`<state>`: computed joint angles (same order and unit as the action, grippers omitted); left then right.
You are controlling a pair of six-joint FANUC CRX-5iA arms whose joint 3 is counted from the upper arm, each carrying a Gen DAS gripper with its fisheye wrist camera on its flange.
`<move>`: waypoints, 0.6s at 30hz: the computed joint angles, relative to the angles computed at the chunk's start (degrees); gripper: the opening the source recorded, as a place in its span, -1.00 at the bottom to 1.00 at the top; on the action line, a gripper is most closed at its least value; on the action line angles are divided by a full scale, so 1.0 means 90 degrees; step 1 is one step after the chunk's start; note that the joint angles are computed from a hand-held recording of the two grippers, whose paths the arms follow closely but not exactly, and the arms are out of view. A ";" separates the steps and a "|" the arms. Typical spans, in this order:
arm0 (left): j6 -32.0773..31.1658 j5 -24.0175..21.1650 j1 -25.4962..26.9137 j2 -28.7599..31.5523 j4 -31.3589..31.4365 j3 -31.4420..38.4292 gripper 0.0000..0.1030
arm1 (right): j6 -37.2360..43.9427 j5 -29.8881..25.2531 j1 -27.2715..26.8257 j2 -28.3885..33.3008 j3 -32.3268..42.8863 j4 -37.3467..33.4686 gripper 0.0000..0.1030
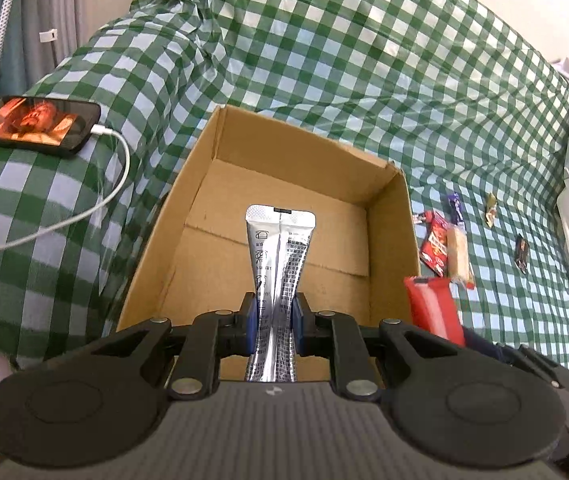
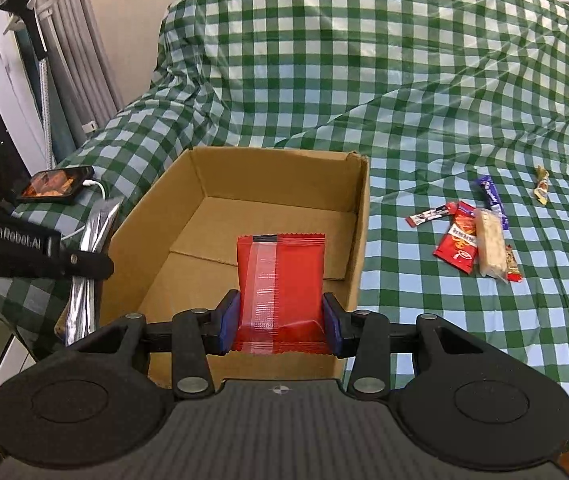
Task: Organize snacks
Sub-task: 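Carry the silver pack and red packet over the cardboard box with both tools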
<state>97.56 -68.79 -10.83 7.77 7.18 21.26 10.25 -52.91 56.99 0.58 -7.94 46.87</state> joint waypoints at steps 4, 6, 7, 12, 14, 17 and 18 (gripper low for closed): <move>-0.0025 0.0002 -0.0021 0.0265 0.0001 0.0213 -0.63 | 0.0229 0.0105 -0.0144 0.0202 0.0212 -0.0208 -0.13; -0.0040 -0.0022 -0.0023 0.0395 0.0011 0.0313 -0.63 | 0.0334 0.0166 -0.0214 0.0273 0.0294 -0.0342 -0.13; -0.0049 -0.0033 -0.0022 0.0459 0.0019 0.0348 -0.63 | 0.0382 0.0181 -0.0237 0.0316 0.0344 -0.0395 -0.13; -0.0066 -0.0059 -0.0024 0.0731 0.0008 0.0540 -0.63 | 0.0664 0.0294 -0.0395 0.0519 0.0559 -0.0609 -0.13; -0.0055 -0.0088 -0.0029 0.0847 -0.0017 0.0634 -0.63 | 0.0739 0.0313 -0.0447 0.0607 0.0651 -0.0691 -0.13; -0.0047 -0.0115 -0.0027 0.0983 -0.0043 0.0724 -0.63 | 0.0875 0.0332 -0.0533 0.0736 0.0788 -0.0831 -0.13; -0.0040 -0.0135 -0.0025 0.1033 -0.0049 0.0761 -0.63 | 0.0898 0.0333 -0.0554 0.0776 0.0826 -0.0857 -0.12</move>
<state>97.21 -70.00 -11.05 17.06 6.73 28.11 18.33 -49.92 52.00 7.56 -0.51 39.16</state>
